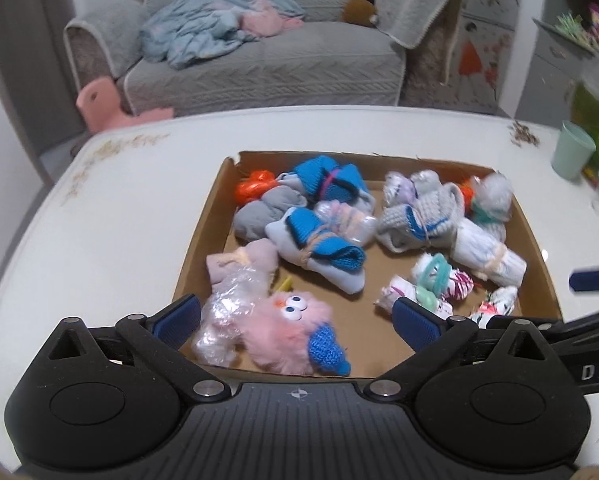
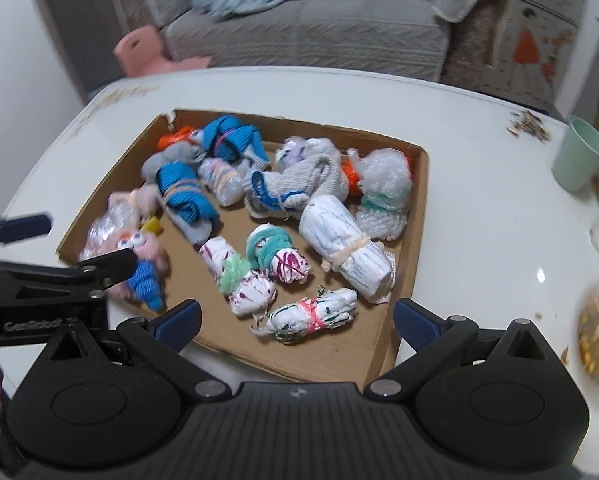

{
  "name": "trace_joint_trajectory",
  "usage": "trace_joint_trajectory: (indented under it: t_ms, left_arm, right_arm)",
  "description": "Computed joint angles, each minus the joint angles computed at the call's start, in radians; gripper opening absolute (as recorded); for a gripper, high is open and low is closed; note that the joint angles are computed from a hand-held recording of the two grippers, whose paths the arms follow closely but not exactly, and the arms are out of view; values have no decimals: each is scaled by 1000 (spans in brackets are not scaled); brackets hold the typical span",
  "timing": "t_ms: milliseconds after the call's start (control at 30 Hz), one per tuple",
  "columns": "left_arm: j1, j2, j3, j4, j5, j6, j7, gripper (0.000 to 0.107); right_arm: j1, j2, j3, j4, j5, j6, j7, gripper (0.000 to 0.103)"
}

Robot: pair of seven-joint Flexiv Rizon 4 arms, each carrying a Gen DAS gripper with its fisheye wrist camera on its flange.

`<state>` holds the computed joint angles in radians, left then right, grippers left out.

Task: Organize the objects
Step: 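Withdraw both grippers and hold them above the filled tray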

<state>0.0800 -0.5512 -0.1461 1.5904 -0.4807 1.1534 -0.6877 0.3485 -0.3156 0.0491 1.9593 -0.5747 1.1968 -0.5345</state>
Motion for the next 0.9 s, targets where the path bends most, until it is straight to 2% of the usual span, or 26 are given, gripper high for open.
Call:
trace_joint_trajectory:
  t_ms: [133,267,533,600,767,900]
  left_arm:
    - [20,1,-10,-10,-34,-33,-11,102]
    - [57,14,-51,-9,-118,-87,29,102]
    - [39,38,-51,1,-180,-96,95,102]
    - [25,37,-36,-6,-172,-106,83,102]
    - [-3,45,-32,27,-150,9,117,102]
    - [12,46,-53,25,-170,-13,139,102]
  right_arm:
    - [14,2,-22,12,-38,19,57,102]
    - [5,-6,-12,1,-33,9,49,102]
    - [9,-17,-4,-11,-19,6,23,102]
    - [8,-19,-1,-15,-10,2,12,102]
    - [10,-22,-3,-19,-2,3,4,102]
    - [13,-26,-4,-24,0,5,-1,102]
